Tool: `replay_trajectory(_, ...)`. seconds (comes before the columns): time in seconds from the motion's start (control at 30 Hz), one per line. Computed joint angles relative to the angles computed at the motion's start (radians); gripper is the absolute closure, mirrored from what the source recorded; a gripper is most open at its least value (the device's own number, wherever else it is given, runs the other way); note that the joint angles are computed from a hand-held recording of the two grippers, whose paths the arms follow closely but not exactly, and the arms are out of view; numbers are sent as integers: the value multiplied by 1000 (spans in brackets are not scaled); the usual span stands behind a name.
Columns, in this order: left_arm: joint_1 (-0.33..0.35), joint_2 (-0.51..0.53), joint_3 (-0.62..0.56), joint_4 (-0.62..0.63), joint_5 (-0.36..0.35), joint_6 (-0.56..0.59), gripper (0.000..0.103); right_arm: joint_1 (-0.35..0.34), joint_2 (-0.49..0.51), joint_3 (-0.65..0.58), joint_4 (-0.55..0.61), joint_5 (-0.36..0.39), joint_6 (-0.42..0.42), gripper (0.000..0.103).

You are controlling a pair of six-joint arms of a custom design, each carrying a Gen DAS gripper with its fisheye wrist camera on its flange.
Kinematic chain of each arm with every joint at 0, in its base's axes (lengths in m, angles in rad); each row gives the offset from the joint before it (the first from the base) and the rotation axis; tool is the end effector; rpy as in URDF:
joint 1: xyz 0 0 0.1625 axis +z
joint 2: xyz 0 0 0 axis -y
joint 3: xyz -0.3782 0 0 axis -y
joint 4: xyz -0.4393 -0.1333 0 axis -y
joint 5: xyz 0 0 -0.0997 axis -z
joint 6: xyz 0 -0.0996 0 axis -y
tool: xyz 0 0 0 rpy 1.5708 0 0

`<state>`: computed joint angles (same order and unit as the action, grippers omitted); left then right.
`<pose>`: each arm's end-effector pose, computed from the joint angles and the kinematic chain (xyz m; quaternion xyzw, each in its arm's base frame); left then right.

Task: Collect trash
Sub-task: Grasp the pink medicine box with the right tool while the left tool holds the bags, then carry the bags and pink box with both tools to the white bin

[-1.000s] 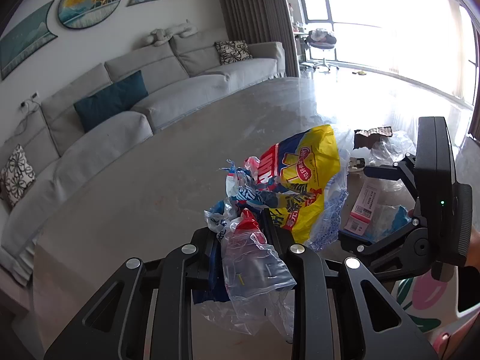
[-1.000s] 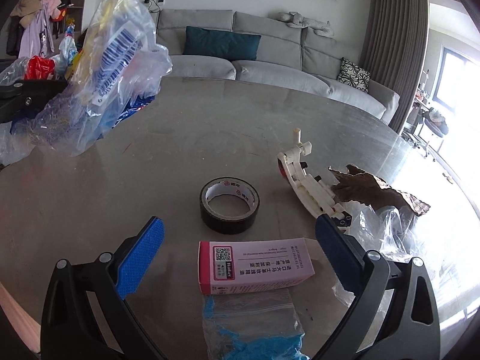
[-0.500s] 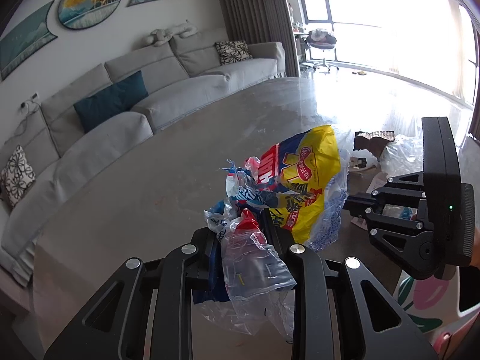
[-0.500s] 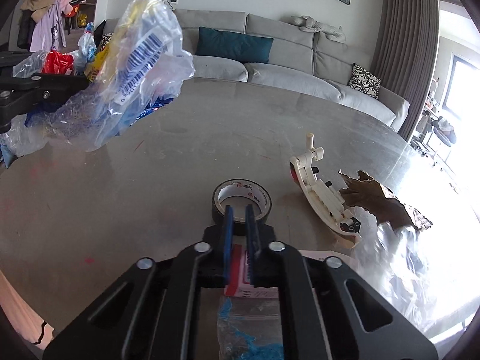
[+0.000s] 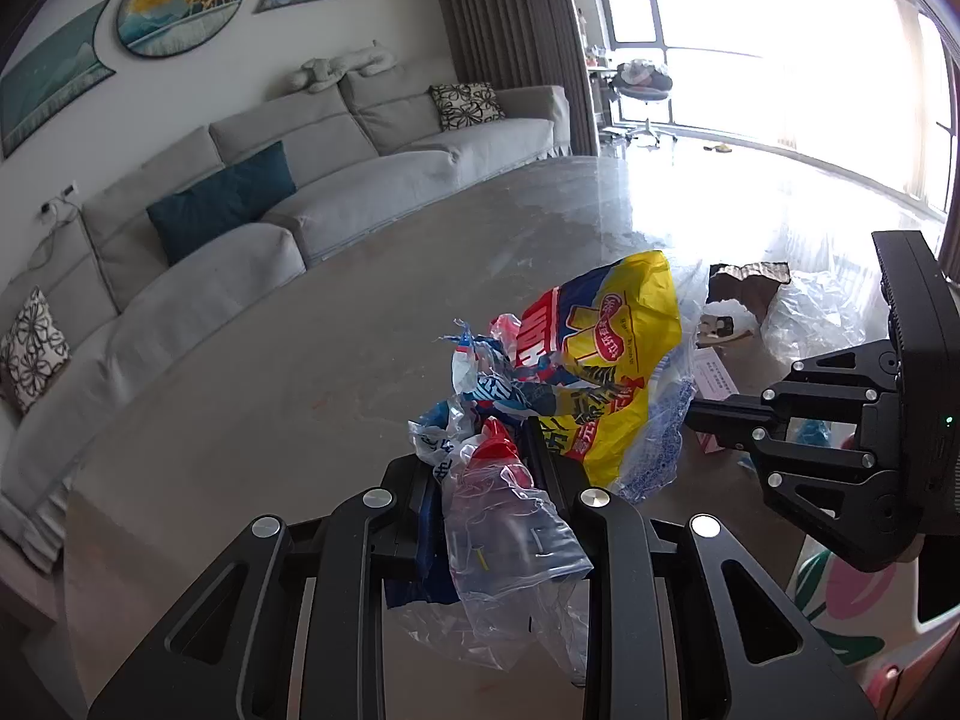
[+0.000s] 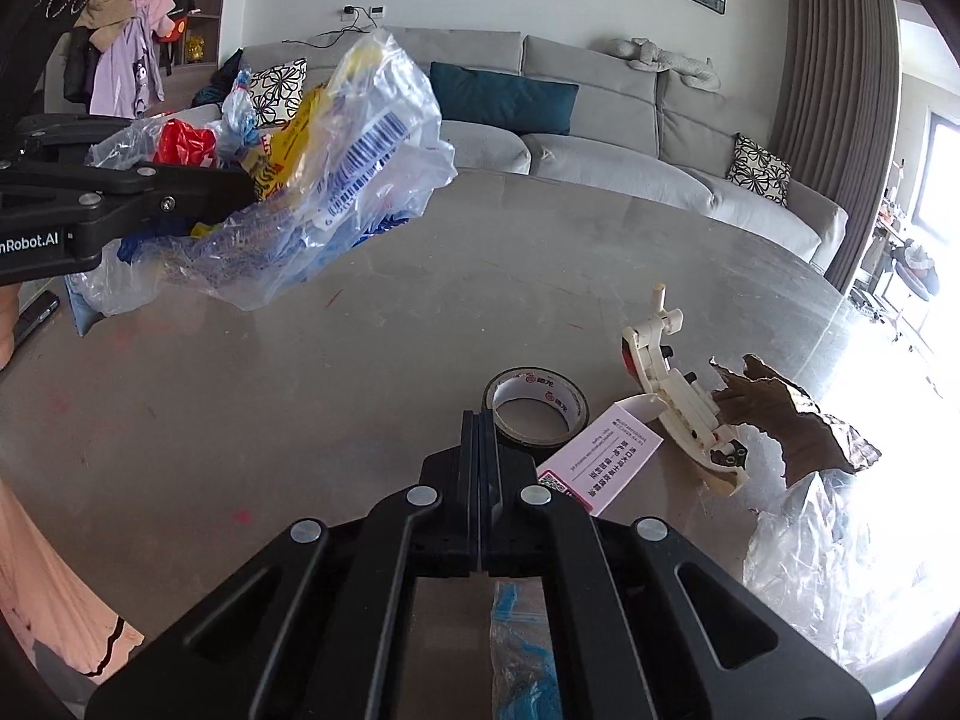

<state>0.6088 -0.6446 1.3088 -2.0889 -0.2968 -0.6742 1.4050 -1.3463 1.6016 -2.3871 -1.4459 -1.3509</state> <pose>-0.4785 -0.6122 0.0756 0.1579 0.7872 -0.3928 0.4483 0.0371 -0.6614 0.3896 0.5499 -0.7859 0.2418 0.1465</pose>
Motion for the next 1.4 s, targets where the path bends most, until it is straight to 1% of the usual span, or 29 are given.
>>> replay_trajectory(0.07,-1,-3,6,-18,-3,14,77,-2,-7,3,-17,7,5,103)
replay_trajectory(0.1,-1,-4,11,-37,-4,28,77,-2,-9,-6,8,-6,16,103)
replay_trajectory(0.13,-2,-5,14,-50,-5,39,77,0,-6,-12,3,-19,22,103)
replay_trajectory(0.17,-3,-5,18,-63,-6,51,77,-4,-5,-7,-30,-3,17,82)
replay_trajectory(0.2,-3,-5,19,-76,-8,65,77,-7,-11,3,-50,2,15,26)
replay_trajectory(0.23,-4,-6,21,-83,-8,74,77,-7,-9,11,-90,5,18,7)
replay_trajectory(0.27,-4,-6,22,-89,-9,80,77,-13,-11,18,-110,30,11,4)
replay_trajectory(0.3,-3,-9,26,-101,-12,91,77,-9,1,0,-92,18,11,4)
replay_trajectory(0.43,-1,-18,39,-119,-13,107,77,2,36,-23,-131,-13,21,4)
replay_trajectory(0.5,0,-19,42,-117,-11,107,77,6,53,-38,-126,-20,23,5)
replay_trajectory(0.53,0,-19,43,-117,-12,107,77,10,67,-51,-129,-38,29,8)
replay_trajectory(0.6,1,-18,42,-112,-10,104,77,17,90,-76,-96,-71,39,36)
replay_trajectory(0.67,1,-18,42,-113,-13,104,77,20,107,-83,-113,-98,51,41)
replay_trajectory(0.7,1,-18,41,-111,-11,102,77,20,115,-93,-102,-103,63,45)
replay_trajectory(0.77,1,-18,41,-112,-14,106,77,24,130,-106,-90,-139,81,51)
replay_trajectory(0.83,2,-17,43,-116,-13,107,77,19,129,-106,-84,-127,97,52)
replay_trajectory(0.87,3,-17,43,-116,-16,106,77,17,128,-102,-86,-122,98,55)
replay_trajectory(0.9,3,-17,43,-116,-18,104,77,16,127,-96,-100,-119,90,62)
replay_trajectory(0.97,4,-14,40,-119,-17,103,77,13,121,-89,-92,-112,88,71)
replay_trajectory(1.0,5,-15,41,-119,-19,103,77,12,117,-81,-101,-108,84,73)
replay_trajectory(1.2,3,-11,40,-118,-7,98,77,3,73,-39,-115,-50,74,74)
replay_trajectory(1.4,-7,-9,37,-88,9,61,77,6,17,-9,-111,13,65,74)
